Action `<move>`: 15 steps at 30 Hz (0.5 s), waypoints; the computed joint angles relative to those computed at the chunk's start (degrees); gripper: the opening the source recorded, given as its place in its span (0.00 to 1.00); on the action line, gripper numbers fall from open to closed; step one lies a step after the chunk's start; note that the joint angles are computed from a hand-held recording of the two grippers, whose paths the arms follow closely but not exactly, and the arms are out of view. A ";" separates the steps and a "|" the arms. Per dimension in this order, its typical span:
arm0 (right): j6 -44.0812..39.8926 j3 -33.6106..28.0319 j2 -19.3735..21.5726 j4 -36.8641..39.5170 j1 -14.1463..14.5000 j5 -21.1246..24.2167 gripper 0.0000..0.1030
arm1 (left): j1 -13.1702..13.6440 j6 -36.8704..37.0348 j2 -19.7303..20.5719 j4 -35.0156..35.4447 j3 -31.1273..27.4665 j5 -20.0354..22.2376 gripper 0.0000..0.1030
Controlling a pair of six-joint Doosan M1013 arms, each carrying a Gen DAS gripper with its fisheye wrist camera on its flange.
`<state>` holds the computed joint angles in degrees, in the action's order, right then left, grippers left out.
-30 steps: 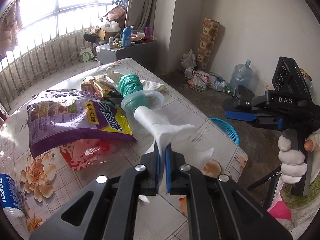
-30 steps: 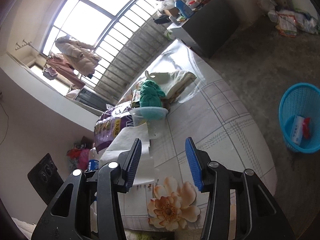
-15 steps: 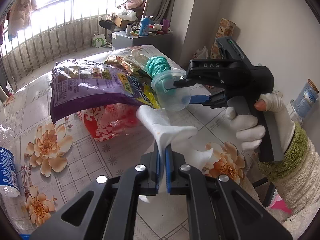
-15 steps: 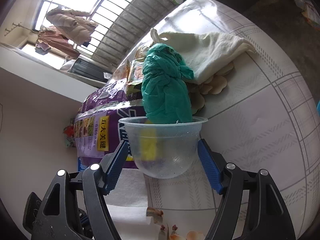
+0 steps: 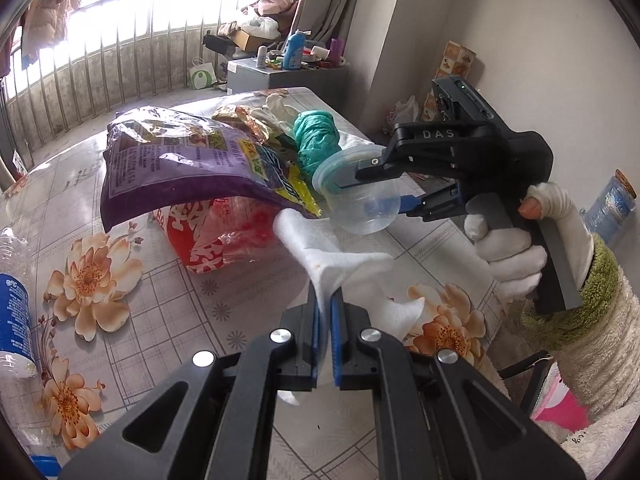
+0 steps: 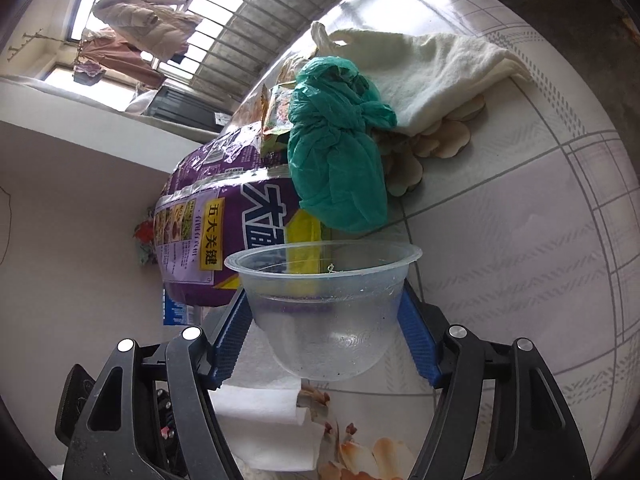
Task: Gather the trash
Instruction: 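Hold the tissue in the left tool while the right tool grasps the clear plastic cup, then drop the tissue from the left tool while the right tool drops the cup into the wastebasket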
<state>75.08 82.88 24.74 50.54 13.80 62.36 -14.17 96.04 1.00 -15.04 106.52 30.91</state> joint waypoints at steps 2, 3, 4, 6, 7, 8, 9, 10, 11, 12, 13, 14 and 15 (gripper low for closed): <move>-0.66 1.03 -1.10 -0.60 -0.78 1.20 0.64 | -0.23 0.68 -0.40 -0.42 0.19 -0.26 0.05; -1.03 1.85 -1.77 -0.52 -1.30 1.65 0.64 | -0.38 0.98 -0.60 -0.64 0.26 -0.31 0.05; -1.28 2.77 -2.49 -0.47 -1.80 1.81 0.64 | -0.54 1.26 -0.89 -0.86 0.45 -0.42 0.05; -1.42 5.15 -4.46 -0.40 -2.84 0.73 0.64 | -0.74 2.35 -1.25 -1.75 0.61 -0.50 0.05; -1.79 6.58 -5.56 0.42 -3.52 0.00 0.64 | -0.85 3.07 -1.33 -2.53 0.52 -0.38 0.05; -2.27 8.16 -6.75 1.69 -4.30 -0.92 0.64 | -0.87 4.08 -1.48 -3.52 0.51 -0.26 0.05; -2.49 9.45 -7.79 3.01 -5.11 -2.08 0.64 | -1.22 4.54 -1.40 -4.02 0.19 -0.15 0.05; -3.25 11.35 -9.24 4.58 -6.17 -3.38 0.64 | -1.45 5.49 -1.24 -4.80 -0.18 -0.04 0.05; -4.03 13.18 -10.73 6.24 -7.19 -4.88 0.64 | -1.59 6.77 -0.90 -5.98 -0.72 0.22 0.05; -4.82 14.94 -12.18 8.01 -8.29 -6.32 0.64 | -1.69 8.66 -0.37 -7.99 -1.48 0.72 0.05; -5.82 16.69 -13.61 9.90 -9.42 -7.61 0.64 | -1.76 10.98 0.34 -10.66 -2.39 1.38 0.05; -6.80 18.33 -15.00 11.65 -10.53 -8.92 0.64 | -1.74 13.40 1.32 -13.70 -3.63 2.47 0.05; -7.32 19.69 -16.28 12.89 -11.64 -10.38 0.64 | -2.10 14.92 2.37 -15.73 -4.89 3.33 0.05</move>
<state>67.76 102.57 8.46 63.43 2.16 51.98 -16.27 110.96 3.37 -30.77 101.63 34.24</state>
